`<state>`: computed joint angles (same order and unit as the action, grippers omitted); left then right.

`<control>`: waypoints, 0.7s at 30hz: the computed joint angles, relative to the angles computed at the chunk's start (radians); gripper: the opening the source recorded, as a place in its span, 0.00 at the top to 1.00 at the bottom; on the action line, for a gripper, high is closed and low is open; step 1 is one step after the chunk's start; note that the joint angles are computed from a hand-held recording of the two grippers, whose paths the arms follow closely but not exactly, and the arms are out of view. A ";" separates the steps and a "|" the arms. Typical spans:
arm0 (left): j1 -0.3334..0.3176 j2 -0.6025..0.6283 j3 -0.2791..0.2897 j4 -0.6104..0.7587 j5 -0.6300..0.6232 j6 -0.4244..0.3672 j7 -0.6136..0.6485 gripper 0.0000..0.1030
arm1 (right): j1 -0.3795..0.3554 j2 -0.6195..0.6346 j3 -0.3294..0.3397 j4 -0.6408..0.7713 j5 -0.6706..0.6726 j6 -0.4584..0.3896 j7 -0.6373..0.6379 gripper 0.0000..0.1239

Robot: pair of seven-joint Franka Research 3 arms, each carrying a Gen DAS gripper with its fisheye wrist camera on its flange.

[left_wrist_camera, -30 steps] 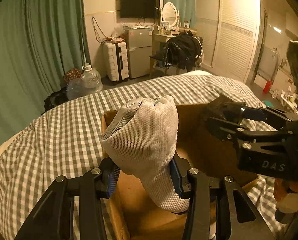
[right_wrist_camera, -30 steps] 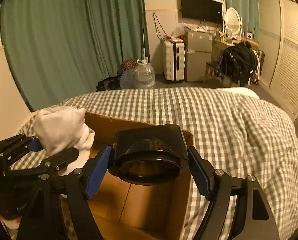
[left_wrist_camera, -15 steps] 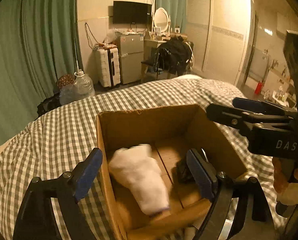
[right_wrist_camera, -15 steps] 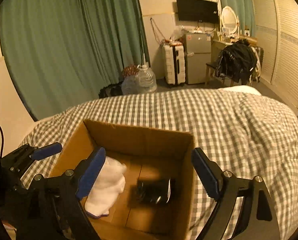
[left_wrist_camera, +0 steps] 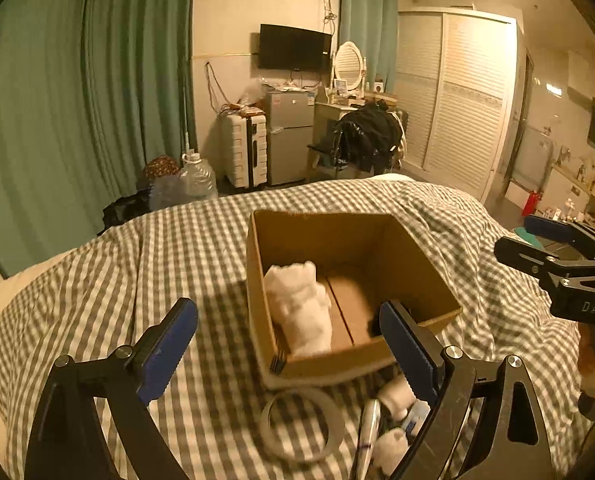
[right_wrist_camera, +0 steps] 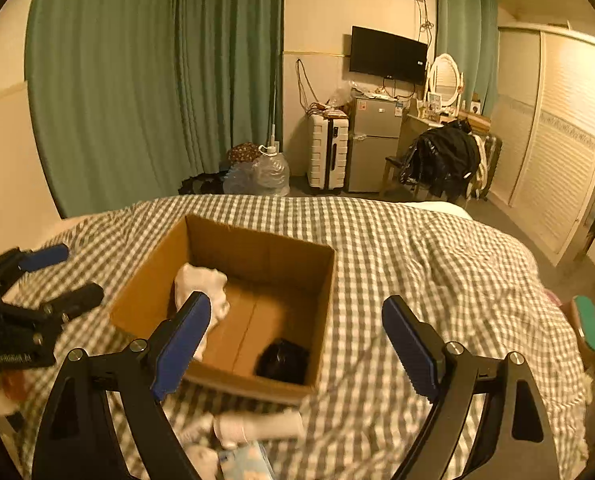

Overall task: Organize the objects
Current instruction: 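Carry the sock and black cup into the cardboard box and open both tools, then grasp the white tape roll with the left tool while the right tool grasps the blue tissue pack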

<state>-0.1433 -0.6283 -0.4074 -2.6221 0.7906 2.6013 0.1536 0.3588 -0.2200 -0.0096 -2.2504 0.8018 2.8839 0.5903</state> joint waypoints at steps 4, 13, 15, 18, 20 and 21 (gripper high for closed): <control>-0.038 -0.010 -0.018 -0.022 -0.037 -0.043 -0.010 0.05 | -0.002 -0.049 -0.002 -0.067 -0.023 0.012 -0.007 0.29; -0.123 0.123 0.022 -0.068 -0.128 0.024 0.024 0.05 | -0.071 -0.072 0.062 -0.216 -0.283 0.013 0.112 0.29; -0.136 0.156 0.030 -0.078 -0.148 0.033 0.043 0.05 | -0.080 -0.055 0.069 -0.226 -0.343 -0.019 0.156 0.29; -0.148 0.197 0.032 -0.077 -0.177 0.009 0.060 0.05 | -0.090 -0.030 0.076 -0.251 -0.428 -0.073 0.192 0.29; -0.155 0.219 0.033 -0.078 -0.185 0.001 0.064 0.05 | -0.101 -0.011 0.088 -0.265 -0.497 -0.086 0.222 0.29; -0.156 0.228 0.033 -0.077 -0.185 -0.003 0.064 0.05 | -0.104 -0.004 0.090 -0.268 -0.521 -0.087 0.236 0.29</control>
<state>-0.2994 -0.4003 -0.3745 -2.6987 0.6053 2.5986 0.2173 0.2546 -0.2240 0.0807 -2.5188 0.2804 2.7969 0.8260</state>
